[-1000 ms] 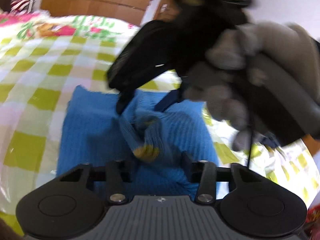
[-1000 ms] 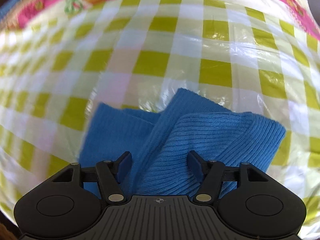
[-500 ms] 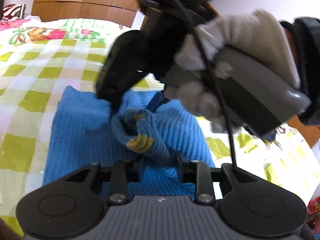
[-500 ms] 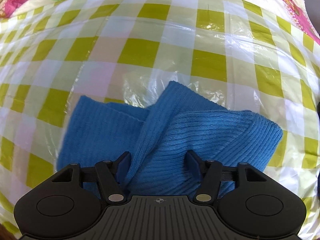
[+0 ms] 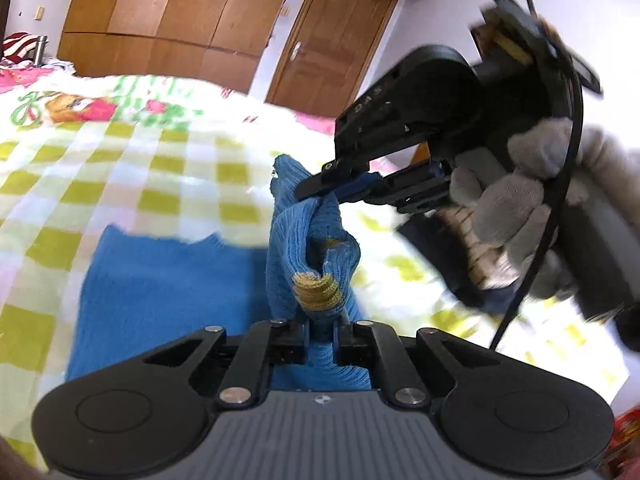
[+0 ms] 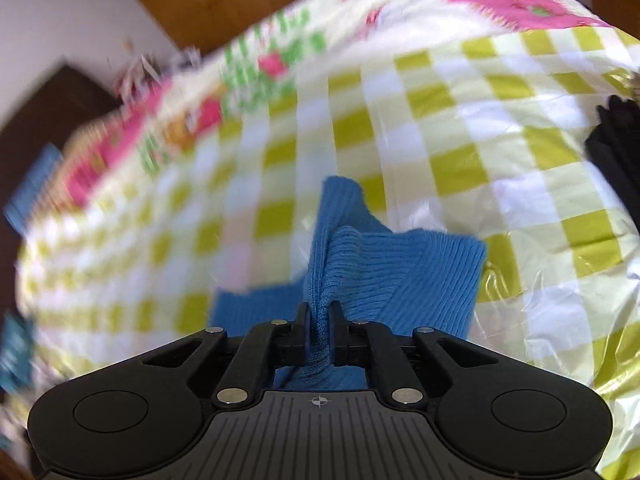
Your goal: Fold small clothes
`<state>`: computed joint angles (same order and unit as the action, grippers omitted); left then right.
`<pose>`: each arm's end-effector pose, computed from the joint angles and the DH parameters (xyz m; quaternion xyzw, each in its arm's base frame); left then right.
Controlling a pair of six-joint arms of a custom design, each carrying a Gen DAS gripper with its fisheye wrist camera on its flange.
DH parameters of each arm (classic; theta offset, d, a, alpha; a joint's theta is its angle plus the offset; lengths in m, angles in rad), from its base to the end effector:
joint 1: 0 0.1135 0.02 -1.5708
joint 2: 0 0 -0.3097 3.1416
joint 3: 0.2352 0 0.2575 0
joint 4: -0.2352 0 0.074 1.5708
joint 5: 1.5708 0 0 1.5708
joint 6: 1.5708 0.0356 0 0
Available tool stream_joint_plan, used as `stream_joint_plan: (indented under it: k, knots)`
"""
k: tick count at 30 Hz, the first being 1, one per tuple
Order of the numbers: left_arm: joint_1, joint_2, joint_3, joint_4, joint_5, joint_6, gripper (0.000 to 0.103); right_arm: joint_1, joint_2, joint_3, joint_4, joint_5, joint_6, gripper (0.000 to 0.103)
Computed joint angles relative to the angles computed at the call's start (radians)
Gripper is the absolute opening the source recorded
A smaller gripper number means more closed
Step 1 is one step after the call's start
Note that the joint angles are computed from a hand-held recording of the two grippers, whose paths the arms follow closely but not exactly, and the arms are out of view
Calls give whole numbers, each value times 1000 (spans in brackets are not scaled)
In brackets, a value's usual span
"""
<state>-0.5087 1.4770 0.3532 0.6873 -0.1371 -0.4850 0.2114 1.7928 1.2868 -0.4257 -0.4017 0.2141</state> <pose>0.2228 -0.1187 0.1758 -0.0268 0.8418 -0.2047 0.4987 0.3882 0.0975 0.2610 -0.0614 0.9304 0.2501 0.2609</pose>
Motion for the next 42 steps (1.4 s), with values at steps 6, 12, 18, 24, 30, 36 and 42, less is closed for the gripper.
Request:
stream_joint_plan:
  k: [6, 12, 18, 24, 30, 36, 42]
  knots:
    - [28, -210, -85, -11, 4, -57, 23, 65, -84, -18, 68, -60, 4, 8]
    - [243, -154, -172, -51, 137, -177, 23, 268, 67, 26, 105, 60, -33, 8]
    - [376, -20, -163, -34, 260, -194, 24, 334, 221, 24, 145, 168, 9, 14]
    - [347, -158, -193, -159, 198, -189, 27, 317, 145, -34, 178, 68, 20, 15]
    - [260, -428, -192, -426, -36, -185, 28, 229, -55, -211, 273, 53, -24, 16]
    - [167, -436, -118, -411, -183, -50, 30, 124, -142, -402, 383, 129, -119, 16]
    - [170, -65, 4, -290, -98, 45, 30, 130, -155, -517, 456, 143, -176, 16]
